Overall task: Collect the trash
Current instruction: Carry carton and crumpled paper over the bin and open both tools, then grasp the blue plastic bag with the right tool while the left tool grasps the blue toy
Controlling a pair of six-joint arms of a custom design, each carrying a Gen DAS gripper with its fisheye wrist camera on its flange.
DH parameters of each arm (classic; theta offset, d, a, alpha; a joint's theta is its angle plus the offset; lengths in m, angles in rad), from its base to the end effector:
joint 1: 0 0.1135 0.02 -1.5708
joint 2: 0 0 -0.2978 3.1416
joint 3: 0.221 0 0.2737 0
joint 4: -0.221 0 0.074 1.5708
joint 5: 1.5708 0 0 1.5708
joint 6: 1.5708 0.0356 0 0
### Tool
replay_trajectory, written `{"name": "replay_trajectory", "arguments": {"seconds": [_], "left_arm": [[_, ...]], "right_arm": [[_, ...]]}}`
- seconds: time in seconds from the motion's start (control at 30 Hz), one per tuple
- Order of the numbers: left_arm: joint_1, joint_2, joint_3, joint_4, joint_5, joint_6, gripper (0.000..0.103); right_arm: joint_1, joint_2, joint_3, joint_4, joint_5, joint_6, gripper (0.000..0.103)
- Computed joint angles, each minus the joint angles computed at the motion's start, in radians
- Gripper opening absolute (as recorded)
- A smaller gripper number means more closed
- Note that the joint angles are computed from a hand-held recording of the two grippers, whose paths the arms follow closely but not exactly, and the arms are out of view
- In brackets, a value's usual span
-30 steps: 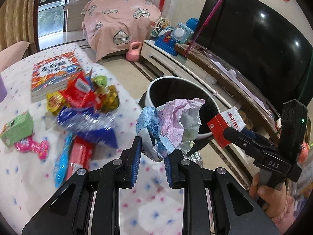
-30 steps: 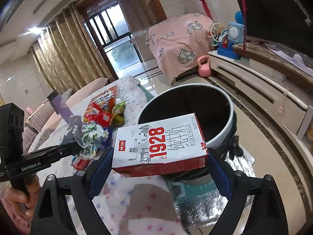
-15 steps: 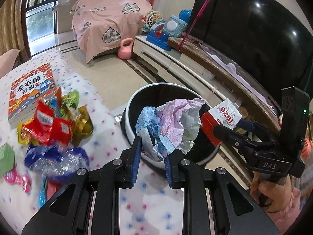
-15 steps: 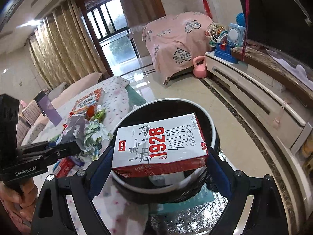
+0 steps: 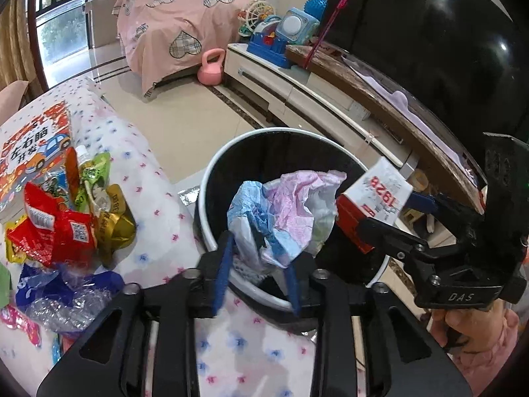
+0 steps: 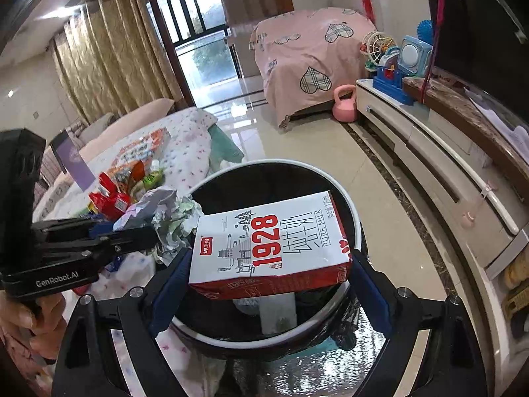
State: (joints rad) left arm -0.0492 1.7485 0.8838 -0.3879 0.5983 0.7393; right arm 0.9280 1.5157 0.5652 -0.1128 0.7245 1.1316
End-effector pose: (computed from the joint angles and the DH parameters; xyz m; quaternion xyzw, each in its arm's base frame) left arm 0.3225 -0.0360 0.1441 0.4055 0.8532 -0.2226 0.2409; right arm 0.1727 0.1912 0.1405 0.1805 0.8914 0.0246 0.4149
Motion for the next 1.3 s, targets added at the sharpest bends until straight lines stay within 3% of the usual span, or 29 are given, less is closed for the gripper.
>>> {"name": "replay_trajectory", "arguments": {"seconds": [0.03, 0.1, 0.13, 0.43, 0.87, 1.1, 1.3], "left_arm": [[-0.006, -0.002, -0.001, 0.003, -0.005, -0.005, 0.04], [-0.003, -0.005, -0.002, 0.009, -0.009, -0.009, 0.06], [0.003, -0.006, -0.002, 0.009, -0.002, -0.009, 0.062], [0.099, -0.021, -0.004, -0.061, 0.046, 0.05, 0.065], [0.4, 0.001, 0.021, -0.258, 0.112, 0.312, 0.068], [0.553, 0.087, 0.11, -0.341, 0.121, 0.407, 0.068], [0.637, 0.161, 0.182, -0.369, 0.124, 0.428, 0.068]], "right_arm": [[-0.006, 0.001, -0.003, 0.008, -0.008, -0.009, 0.092], [-0.021, -0.001, -0.014, 0.033, -0.028, -0.031, 0.093], [-0.027, -0.003, -0.018, 0.043, -0.036, -0.04, 0.094], [0.037, -0.018, -0.036, 0.016, 0.019, 0.069, 0.096], [0.243, 0.091, 0.059, -0.039, 0.124, 0.336, 0.099], [0.292, 0.191, 0.145, -0.025, 0.127, 0.369, 0.1], [0.316, 0.281, 0.225, 0.026, 0.114, 0.342, 0.1]]}}
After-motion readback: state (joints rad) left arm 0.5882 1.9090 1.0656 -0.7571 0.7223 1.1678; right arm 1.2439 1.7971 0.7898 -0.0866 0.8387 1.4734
